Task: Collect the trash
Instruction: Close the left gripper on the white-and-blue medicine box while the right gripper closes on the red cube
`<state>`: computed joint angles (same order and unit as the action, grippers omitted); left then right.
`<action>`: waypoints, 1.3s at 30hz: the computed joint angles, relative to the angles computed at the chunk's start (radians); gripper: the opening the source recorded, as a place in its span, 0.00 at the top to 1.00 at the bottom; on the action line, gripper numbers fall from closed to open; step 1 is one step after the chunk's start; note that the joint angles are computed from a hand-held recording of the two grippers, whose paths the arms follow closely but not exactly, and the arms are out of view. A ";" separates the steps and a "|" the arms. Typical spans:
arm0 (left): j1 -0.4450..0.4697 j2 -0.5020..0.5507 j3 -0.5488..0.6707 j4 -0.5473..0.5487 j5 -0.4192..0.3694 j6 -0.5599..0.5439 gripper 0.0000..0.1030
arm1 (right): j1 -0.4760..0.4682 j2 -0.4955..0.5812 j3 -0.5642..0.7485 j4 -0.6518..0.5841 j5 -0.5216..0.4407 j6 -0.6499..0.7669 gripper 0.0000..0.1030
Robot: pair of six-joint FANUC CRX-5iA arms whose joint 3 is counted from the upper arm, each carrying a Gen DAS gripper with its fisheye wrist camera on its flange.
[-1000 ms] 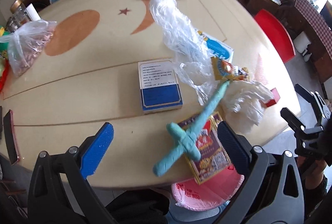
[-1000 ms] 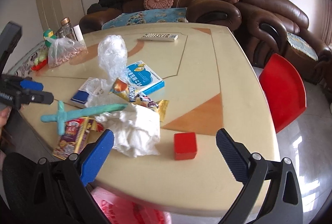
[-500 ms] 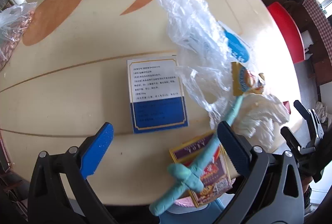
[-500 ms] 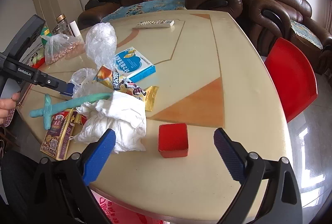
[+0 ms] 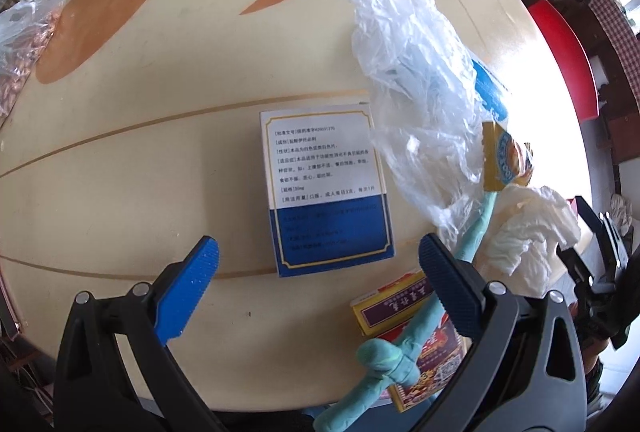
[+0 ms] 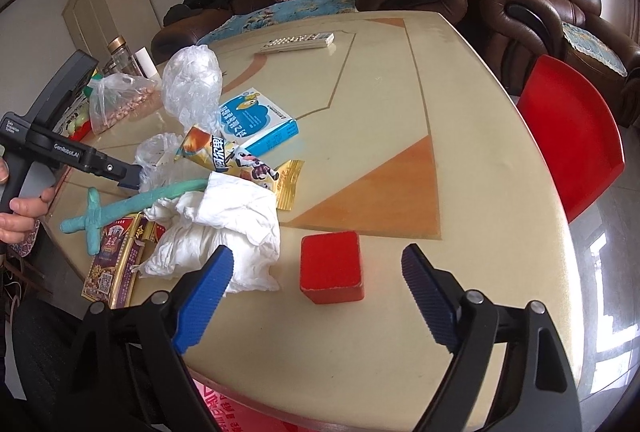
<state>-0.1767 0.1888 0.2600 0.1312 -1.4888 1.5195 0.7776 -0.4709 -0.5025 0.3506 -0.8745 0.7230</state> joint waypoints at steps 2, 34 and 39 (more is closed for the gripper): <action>-0.008 0.011 0.011 -0.015 -0.012 -0.002 0.05 | -0.002 0.003 0.000 -0.004 0.001 0.003 0.19; -0.067 0.252 0.283 -0.140 -0.043 0.040 0.14 | 0.020 0.009 -0.050 0.110 -0.001 -0.069 0.52; -0.087 0.243 0.283 -0.147 -0.054 0.066 0.17 | 0.029 0.008 -0.057 0.137 -0.013 -0.092 0.62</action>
